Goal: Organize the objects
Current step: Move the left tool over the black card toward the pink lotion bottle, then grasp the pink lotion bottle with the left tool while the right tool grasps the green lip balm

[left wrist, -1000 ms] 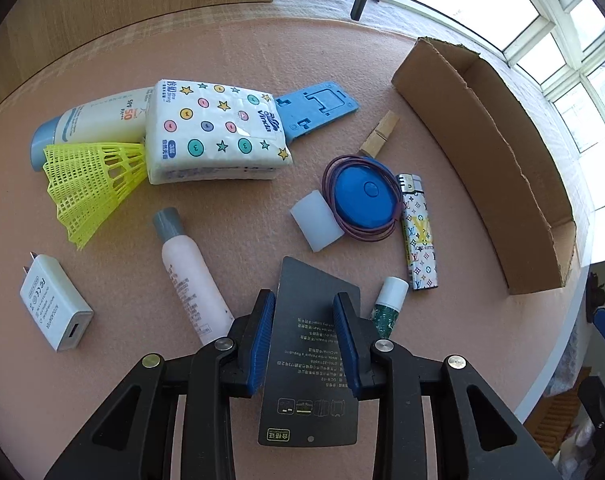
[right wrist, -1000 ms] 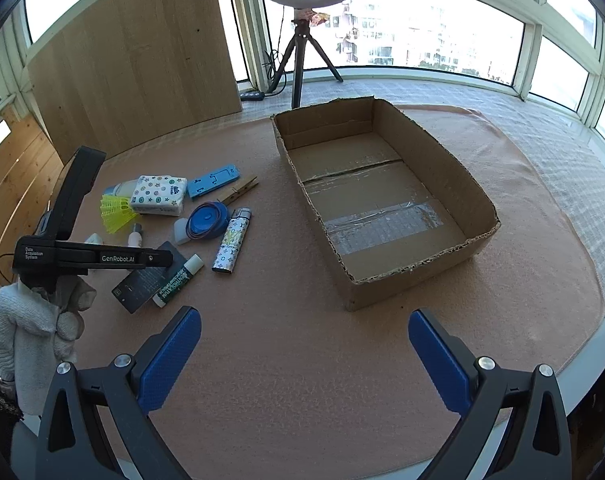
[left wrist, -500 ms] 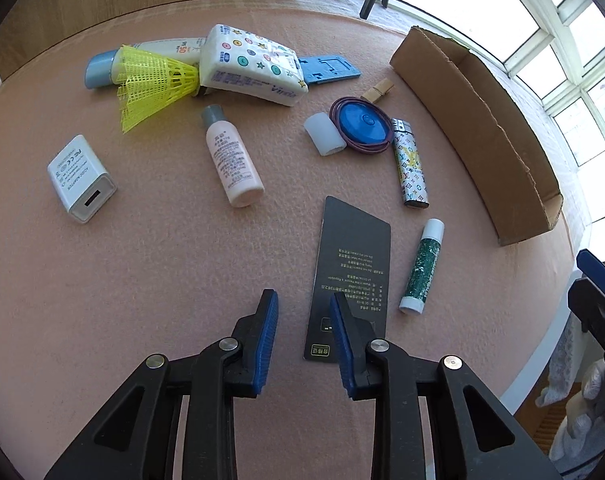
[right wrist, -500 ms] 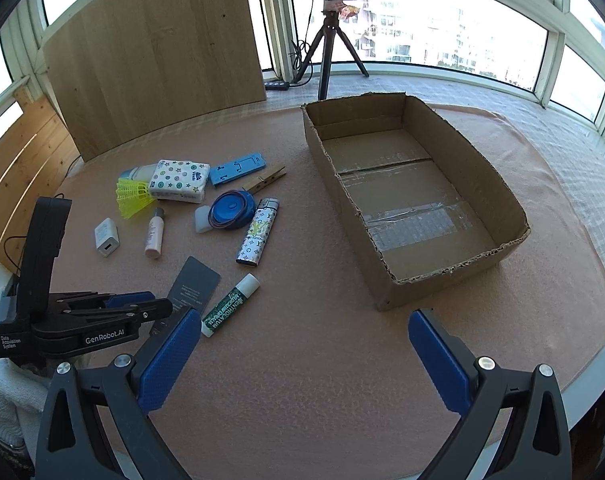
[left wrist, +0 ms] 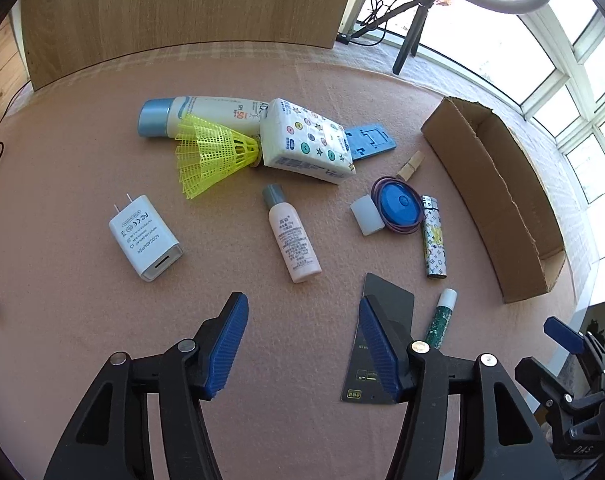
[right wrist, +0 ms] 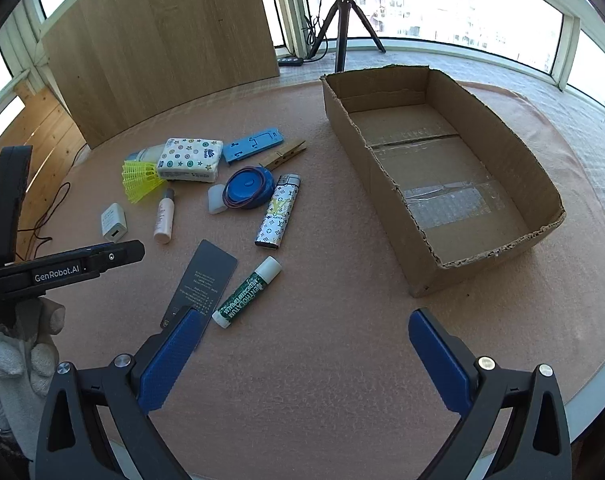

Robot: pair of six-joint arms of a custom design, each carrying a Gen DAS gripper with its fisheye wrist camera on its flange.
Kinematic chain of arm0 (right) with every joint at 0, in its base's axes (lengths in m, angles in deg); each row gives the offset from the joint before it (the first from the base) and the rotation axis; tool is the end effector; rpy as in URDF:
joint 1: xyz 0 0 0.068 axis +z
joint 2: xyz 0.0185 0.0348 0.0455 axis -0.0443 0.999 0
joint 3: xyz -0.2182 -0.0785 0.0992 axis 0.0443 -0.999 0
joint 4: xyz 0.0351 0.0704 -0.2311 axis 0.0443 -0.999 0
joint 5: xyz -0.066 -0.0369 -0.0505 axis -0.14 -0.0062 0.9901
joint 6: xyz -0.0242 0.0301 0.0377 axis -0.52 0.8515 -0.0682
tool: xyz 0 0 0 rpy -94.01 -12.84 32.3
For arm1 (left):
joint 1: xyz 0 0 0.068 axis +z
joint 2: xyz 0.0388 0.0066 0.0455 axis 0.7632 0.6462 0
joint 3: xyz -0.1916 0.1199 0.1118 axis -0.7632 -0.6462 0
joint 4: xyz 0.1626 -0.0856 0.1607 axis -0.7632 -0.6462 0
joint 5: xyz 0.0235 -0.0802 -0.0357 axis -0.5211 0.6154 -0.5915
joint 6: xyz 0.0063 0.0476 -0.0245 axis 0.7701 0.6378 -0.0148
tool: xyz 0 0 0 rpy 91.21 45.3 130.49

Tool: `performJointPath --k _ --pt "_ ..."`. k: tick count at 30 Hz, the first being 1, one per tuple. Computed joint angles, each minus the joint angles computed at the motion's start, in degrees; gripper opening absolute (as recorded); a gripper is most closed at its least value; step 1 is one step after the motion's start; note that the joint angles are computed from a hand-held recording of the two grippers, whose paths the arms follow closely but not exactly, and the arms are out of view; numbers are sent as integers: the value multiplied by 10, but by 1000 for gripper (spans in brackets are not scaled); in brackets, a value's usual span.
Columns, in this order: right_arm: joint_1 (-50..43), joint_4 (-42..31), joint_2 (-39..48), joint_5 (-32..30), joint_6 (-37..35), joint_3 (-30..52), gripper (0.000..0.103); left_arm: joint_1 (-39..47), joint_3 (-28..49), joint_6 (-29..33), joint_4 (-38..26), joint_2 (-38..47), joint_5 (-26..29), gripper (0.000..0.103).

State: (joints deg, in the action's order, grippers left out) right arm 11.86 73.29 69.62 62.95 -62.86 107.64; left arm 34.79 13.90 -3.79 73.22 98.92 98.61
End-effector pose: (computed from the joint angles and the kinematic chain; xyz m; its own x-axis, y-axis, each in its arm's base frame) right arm 0.2541 0.0640 0.1016 -0.8705 0.1516 -0.4682 0.0913 0.9846 0.1491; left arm 0.3693 -0.1048 0.0538 -0.9289 0.0215 -0.3698 0.1182 0.9633 -0.2410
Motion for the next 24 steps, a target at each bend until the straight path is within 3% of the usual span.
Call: performJointPath --k 4,9,13,15,21,24 --pt "-8 -1 45 -22 13 29 102 -4 64 2 -26 38 -18 61" --pt "-15 -8 105 -62 38 75 87 -2 148 5 -67 96 -35 61" --pt "-7 -13 153 -64 50 112 82 -2 182 8 -77 125 -41 61" --pt "-2 -18 171 -61 58 130 70 -5 198 15 -84 138 -47 61" --pt "17 -39 221 -39 62 181 61 -6 218 22 -86 161 -54 59" --pt "35 -57 237 -9 51 204 51 -8 226 25 -89 171 -60 50"
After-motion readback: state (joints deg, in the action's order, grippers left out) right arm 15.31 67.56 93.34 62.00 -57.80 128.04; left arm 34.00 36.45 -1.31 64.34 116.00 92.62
